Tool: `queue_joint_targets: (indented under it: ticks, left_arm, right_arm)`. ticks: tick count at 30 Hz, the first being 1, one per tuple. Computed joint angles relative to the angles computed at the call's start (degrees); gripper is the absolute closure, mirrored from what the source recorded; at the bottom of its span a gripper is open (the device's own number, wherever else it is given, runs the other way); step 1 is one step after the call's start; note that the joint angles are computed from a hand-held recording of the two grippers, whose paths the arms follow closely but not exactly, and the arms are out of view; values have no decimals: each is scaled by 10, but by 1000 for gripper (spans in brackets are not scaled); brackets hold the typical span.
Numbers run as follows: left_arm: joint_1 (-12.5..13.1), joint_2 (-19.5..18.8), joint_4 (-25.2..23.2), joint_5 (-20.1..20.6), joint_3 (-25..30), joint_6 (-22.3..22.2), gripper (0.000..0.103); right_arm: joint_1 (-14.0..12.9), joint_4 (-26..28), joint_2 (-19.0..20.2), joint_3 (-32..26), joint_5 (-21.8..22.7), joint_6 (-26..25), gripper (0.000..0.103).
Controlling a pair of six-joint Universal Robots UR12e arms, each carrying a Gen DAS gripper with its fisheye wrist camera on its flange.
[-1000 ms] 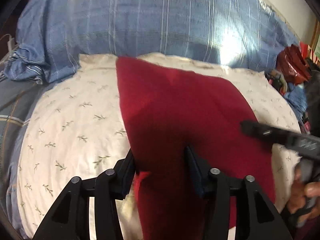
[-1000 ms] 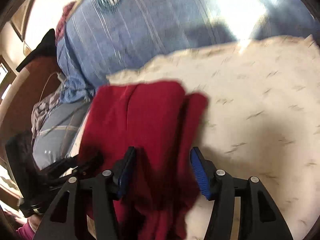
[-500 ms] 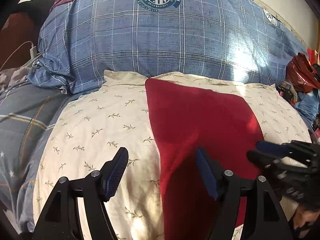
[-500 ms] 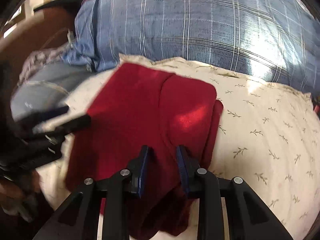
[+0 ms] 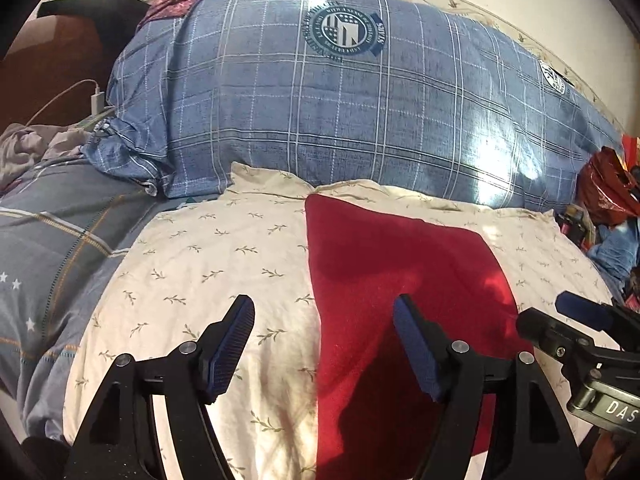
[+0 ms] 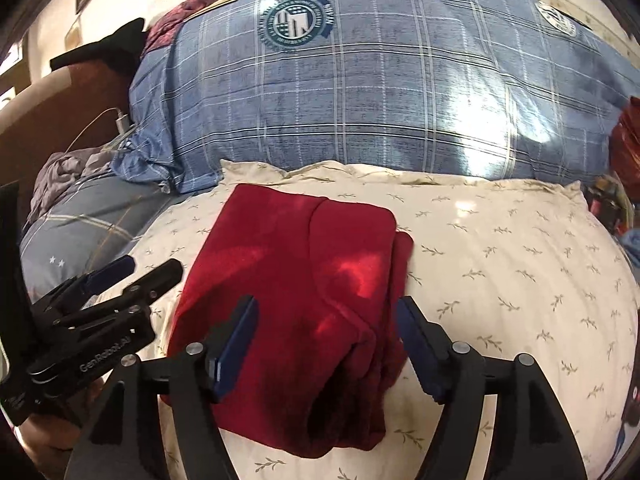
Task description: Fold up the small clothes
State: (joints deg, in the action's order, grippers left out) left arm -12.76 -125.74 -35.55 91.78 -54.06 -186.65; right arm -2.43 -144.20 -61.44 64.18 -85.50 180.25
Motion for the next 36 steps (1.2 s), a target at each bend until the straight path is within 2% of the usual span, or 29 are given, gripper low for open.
queue_joint_targets:
  ticks: [4,8,17,26,36]
  left_arm:
    - [-2,6,15,12,-10,6,31]
    - [3,13,0,-13,-14,2,31]
    - [0,22,26,16,-29,17,31]
    - [0,26,36,16,-38,21,31]
    - [-1,22,24,22,-30,24,31]
  right_arm:
    - [1,-15,-6,12,-16,12,25]
    - [3,-13,-7,14,-22,23,25]
    - [10,-15,-7,12,-27,10,24]
    - [12,-11,-5,10,-38,8,24]
    - [10,-6,-3,7,-34,13,24]
